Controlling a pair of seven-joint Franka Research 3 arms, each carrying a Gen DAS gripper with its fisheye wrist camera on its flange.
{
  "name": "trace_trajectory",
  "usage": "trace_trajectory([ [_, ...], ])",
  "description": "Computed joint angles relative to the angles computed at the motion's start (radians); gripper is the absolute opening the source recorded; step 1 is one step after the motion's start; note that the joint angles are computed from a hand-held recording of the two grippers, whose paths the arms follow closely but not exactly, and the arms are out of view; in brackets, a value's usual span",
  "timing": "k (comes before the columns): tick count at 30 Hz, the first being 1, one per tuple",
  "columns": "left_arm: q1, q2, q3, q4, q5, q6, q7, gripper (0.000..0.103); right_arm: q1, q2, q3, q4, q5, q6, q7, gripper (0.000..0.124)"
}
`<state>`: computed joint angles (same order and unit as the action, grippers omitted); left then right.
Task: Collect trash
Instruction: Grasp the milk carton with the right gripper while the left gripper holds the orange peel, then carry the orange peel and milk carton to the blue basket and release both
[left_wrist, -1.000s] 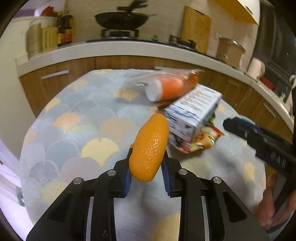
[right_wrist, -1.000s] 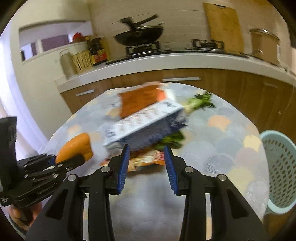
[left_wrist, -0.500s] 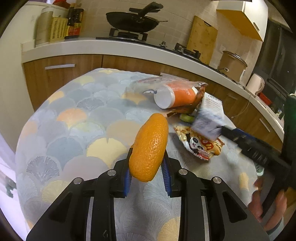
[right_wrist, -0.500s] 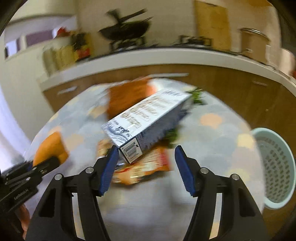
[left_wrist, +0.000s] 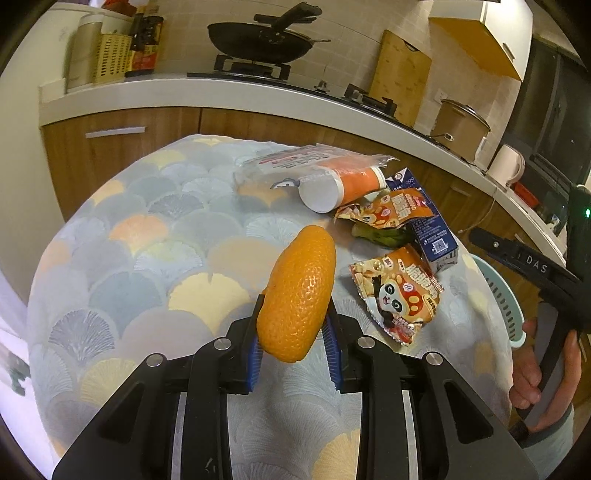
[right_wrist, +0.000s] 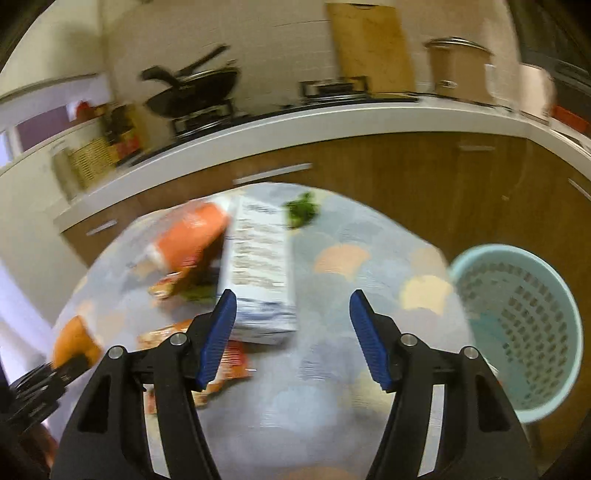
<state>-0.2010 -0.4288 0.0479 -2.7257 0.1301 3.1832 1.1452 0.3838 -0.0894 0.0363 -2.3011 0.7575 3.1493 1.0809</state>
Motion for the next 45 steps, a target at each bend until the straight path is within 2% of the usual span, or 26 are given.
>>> trace_trajectory([
  [4,-0.001,0.001,0.002,0.003,0.001,-0.006,0.002,0.027,0.009,0.052,0.005,0.058,0.047,-0.036,-0.045,0.074],
  [8,0.021,0.006,-0.021,0.01,0.008,-0.014,0.0,0.027,-0.038,0.117,0.031,0.123,0.018,-0.09,0.004,0.074],
  [12,0.037,0.005,-0.039,0.01,0.016,-0.019,-0.005,0.027,-0.083,0.154,0.059,0.191,0.115,-0.185,-0.07,0.074],
  [17,0.071,0.003,-0.076,0.011,0.032,-0.029,-0.024,0.027,-0.107,0.177,0.065,0.223,0.112,-0.253,-0.059,0.074],
  [18,0.08,0.002,-0.085,0.012,0.036,-0.032,-0.03,0.027,-0.113,0.175,0.071,0.224,0.138,-0.261,-0.085,0.073],
  [19,0.092,0.002,-0.096,0.014,0.042,-0.036,-0.036,0.027,-0.116,0.171,0.075,0.224,0.163,-0.264,-0.112,0.061],
  [20,0.104,0.001,-0.109,0.015,0.048,-0.039,-0.044,0.027,-0.118,0.166,0.078,0.221,0.184,-0.265,-0.138,0.055],
  [24,0.181,-0.007,-0.186,0.021,0.087,-0.052,-0.105,0.027,-0.103,0.128,0.083,0.179,0.246,-0.196,-0.207,0.054],
  [27,0.137,-0.016,-0.153,0.016,0.083,-0.036,-0.116,0.027,-0.084,0.086,0.075,0.129,0.238,-0.115,-0.211,0.054],
  [30,0.161,-0.025,-0.197,0.029,0.106,-0.026,-0.144,0.027,-0.068,0.039,0.051,0.101,0.342,-0.087,-0.306,0.054],
  [33,0.154,-0.016,-0.219,0.059,0.124,-0.02,-0.163,0.027,-0.051,-0.006,0.016,0.078,0.432,-0.076,-0.387,0.054],
  [34,0.147,-0.009,-0.219,0.068,0.128,-0.017,-0.166,0.027,-0.049,-0.022,0.004,0.068,0.448,-0.08,-0.402,0.054],
  [38,0.053,0.047,-0.172,0.13,0.121,0.001,-0.146,0.027,-0.042,-0.07,-0.027,0.032,0.46,-0.055,-0.435,0.054],
  [45,-0.032,0.163,-0.183,0.265,0.114,0.011,-0.122,0.027,-0.025,-0.144,-0.106,-0.027,0.484,-0.005,-0.513,0.054],
])
